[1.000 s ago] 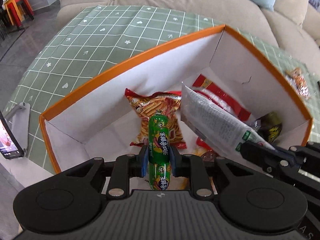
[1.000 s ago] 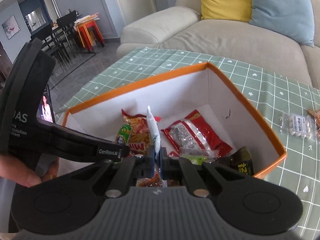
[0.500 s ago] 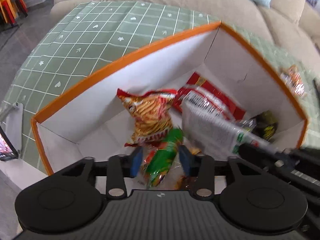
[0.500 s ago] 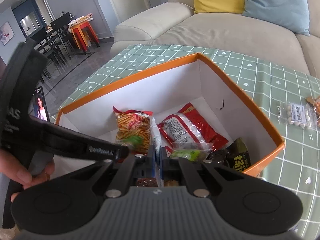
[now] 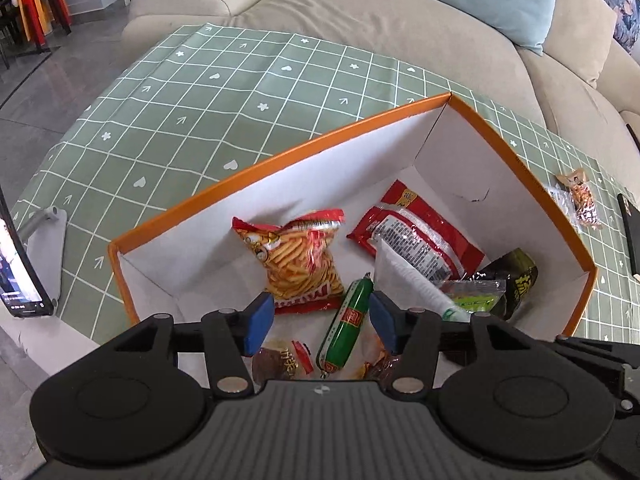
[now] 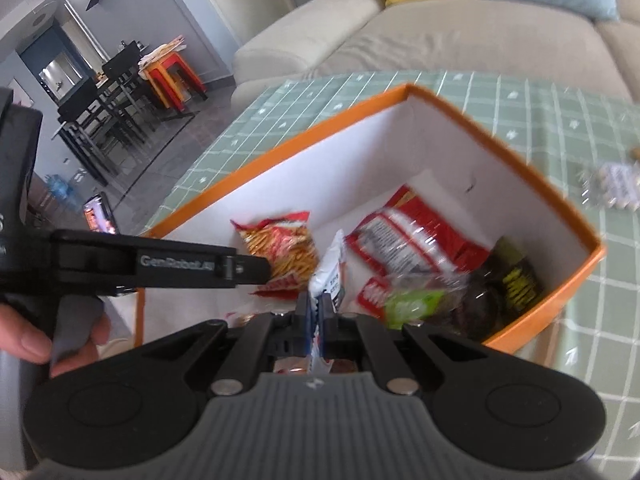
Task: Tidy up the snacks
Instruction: 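Withdraw both tools from the box toward the last snacks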
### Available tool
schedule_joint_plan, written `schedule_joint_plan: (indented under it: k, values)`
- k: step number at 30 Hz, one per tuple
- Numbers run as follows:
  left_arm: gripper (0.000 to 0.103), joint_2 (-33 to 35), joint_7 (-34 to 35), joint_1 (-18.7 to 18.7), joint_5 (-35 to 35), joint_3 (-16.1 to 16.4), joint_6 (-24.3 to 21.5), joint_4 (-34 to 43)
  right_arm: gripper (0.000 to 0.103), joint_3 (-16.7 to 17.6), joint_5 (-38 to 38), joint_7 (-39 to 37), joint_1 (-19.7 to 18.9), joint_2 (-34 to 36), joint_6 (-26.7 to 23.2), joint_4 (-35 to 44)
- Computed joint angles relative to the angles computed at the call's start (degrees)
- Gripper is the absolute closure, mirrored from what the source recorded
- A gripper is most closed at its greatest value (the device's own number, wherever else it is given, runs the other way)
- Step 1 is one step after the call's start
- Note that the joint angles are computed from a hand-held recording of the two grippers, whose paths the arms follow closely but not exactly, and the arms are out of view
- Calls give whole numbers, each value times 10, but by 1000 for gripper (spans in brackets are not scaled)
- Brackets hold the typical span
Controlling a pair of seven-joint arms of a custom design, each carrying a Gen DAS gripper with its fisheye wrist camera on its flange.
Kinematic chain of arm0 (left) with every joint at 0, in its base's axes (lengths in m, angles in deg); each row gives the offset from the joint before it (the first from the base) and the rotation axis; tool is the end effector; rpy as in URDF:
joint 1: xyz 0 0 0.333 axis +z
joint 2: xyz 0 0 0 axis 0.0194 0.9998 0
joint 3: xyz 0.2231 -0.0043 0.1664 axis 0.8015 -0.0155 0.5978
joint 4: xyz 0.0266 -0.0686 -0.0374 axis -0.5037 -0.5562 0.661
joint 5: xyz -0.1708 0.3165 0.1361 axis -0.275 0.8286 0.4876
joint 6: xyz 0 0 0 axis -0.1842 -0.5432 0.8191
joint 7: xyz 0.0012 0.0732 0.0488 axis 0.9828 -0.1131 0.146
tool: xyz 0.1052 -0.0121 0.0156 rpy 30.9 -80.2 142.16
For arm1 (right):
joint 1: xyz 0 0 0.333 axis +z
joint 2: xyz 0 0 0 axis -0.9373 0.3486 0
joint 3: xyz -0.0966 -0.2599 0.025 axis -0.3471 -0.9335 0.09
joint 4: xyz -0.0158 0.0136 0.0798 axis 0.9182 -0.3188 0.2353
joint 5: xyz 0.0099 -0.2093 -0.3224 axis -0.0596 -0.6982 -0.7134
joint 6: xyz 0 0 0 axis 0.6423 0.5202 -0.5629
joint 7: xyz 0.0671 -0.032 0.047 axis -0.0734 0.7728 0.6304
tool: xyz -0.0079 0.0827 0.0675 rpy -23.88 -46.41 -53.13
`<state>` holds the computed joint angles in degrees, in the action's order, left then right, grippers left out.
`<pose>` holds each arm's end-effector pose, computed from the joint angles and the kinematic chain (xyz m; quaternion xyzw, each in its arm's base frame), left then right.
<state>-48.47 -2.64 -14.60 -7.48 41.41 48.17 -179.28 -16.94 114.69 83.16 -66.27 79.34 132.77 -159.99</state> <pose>0.5387 -0.2905 0.5764 -0.7341 0.6397 -0.1875 0.1290 0.5624 0.0276 0.5628 -0.7389 0.5620 0.0124 0.3715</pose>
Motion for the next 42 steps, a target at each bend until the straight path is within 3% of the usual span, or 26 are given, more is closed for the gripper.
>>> schedule_joint_plan:
  k: [11,14,17,27,37,42]
  values:
    - [38,-6,7,-4,15,-2,-6,-6,101,12,-41,11,14,12,-58,18]
    - [38,-8,12,-5,14,-3,-8,-7,94,13,-44,0,15,3,-52,8]
    - [38,-7,16,-7,15,-4,-10,-5,81,11,-46,-1,15,-6,-43,1]
    - [38,-2,16,-22,44,-11,-4,14,65,6,-63,-10,7,-64,48,-50]
    - [38,30,31,-44,57,-21,41,57,52,-3,-104,-13,-19,-120,192,-123]
    - [37,61,68,-55,28,-30,74,92,48,-17,-114,1,-41,-124,229,-136]
